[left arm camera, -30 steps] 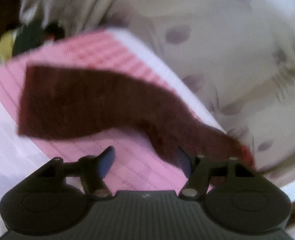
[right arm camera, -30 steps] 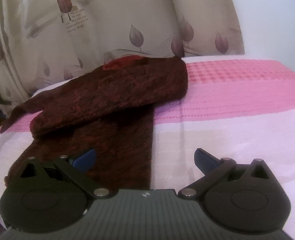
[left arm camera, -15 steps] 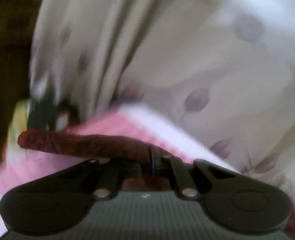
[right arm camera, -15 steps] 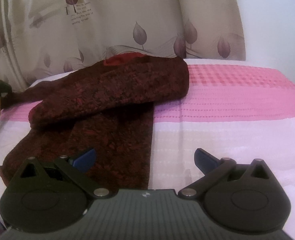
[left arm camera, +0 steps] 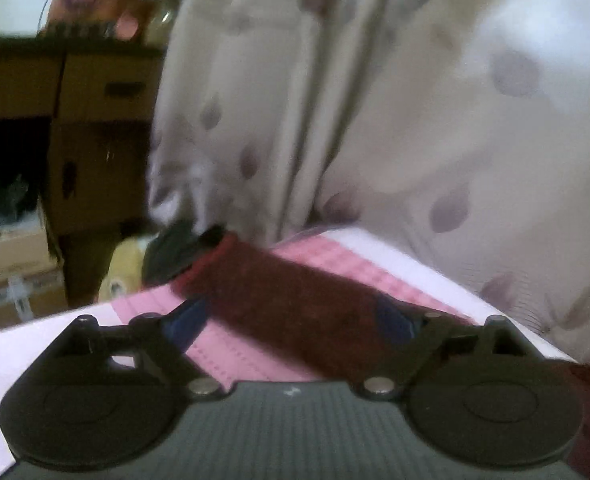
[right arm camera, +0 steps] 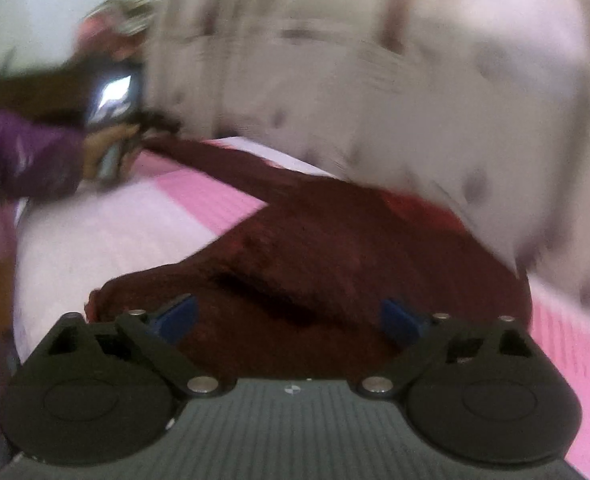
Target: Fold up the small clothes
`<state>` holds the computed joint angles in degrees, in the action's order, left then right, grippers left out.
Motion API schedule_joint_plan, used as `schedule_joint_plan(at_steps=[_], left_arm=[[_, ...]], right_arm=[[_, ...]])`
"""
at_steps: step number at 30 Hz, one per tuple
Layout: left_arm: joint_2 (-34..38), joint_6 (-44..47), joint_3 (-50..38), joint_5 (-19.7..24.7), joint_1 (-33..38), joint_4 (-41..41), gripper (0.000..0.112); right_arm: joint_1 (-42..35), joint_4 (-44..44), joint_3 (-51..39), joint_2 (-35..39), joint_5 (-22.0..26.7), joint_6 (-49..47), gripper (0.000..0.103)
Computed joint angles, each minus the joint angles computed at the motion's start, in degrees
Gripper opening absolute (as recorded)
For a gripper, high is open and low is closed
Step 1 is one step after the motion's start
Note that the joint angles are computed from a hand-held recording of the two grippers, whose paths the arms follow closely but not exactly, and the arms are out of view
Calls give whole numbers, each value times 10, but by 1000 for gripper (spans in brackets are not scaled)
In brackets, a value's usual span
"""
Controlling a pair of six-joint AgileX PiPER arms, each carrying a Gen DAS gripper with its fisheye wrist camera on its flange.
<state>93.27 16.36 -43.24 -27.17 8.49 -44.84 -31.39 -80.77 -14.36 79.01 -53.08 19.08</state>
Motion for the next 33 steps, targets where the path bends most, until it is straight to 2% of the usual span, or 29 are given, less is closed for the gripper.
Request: schedule_joint_plan(at_steps=[2, 3, 6, 8, 9, 10, 12, 13, 14, 16, 19, 21, 24, 26, 29, 31, 33], left_arm=[[-49, -50, 50, -8, -14, 43, 91], [-72, -107, 72, 5, -13, 98, 91], [-135, -279, 124, 78, -31, 229, 91], [-162, -393, 168, 73, -70, 294, 91], [-164, -451, 188, 60, -85, 333, 91], [-159, -488, 202, 47, -100, 354, 91], [-148, -495, 228, 15, -153, 328, 91], [-138, -465, 235, -4, -185, 280, 91], [-132, -412, 247, -41, -220, 223, 91], [-126, -327, 248, -68, -271, 141, 91], [-118, -301, 236, -58, -279, 151, 91], [-118, -265, 226, -42, -290, 117, 91], [-108, -302, 226, -51, -284, 146, 91], [-111, -306, 234, -60, -291, 141, 91], [-112, -289, 232, -59, -298, 122, 92], [-115, -279, 229, -48, -292, 127, 92], [-116, -265, 224, -39, -293, 123, 92]], right_arm=[[55, 28, -19, 15, 26, -50, 91], [87, 52, -28, 23, 52, -74, 89], [188, 164, -52, 42, 139, -172, 76], [242, 256, -67, 64, 176, -255, 57], [268, 313, -67, 71, 189, -312, 37], [286, 370, -58, 76, 190, -369, 25], [300, 430, -54, 80, 177, -429, 11], [291, 425, -53, 74, 168, -425, 10], [263, 398, -48, 63, 146, -398, 10], [201, 343, -73, 45, 131, -290, 9], [55, 250, -145, 59, 84, -119, 9], [-33, 200, -216, 90, 68, -4, 9], [-145, 156, -332, 158, 61, 137, 9], [-194, 146, -414, 216, 75, 212, 9], [-237, 162, -524, 309, 123, 258, 9], [-243, 188, -585, 371, 166, 249, 9], [-239, 179, -663, 439, 222, 286, 9]])
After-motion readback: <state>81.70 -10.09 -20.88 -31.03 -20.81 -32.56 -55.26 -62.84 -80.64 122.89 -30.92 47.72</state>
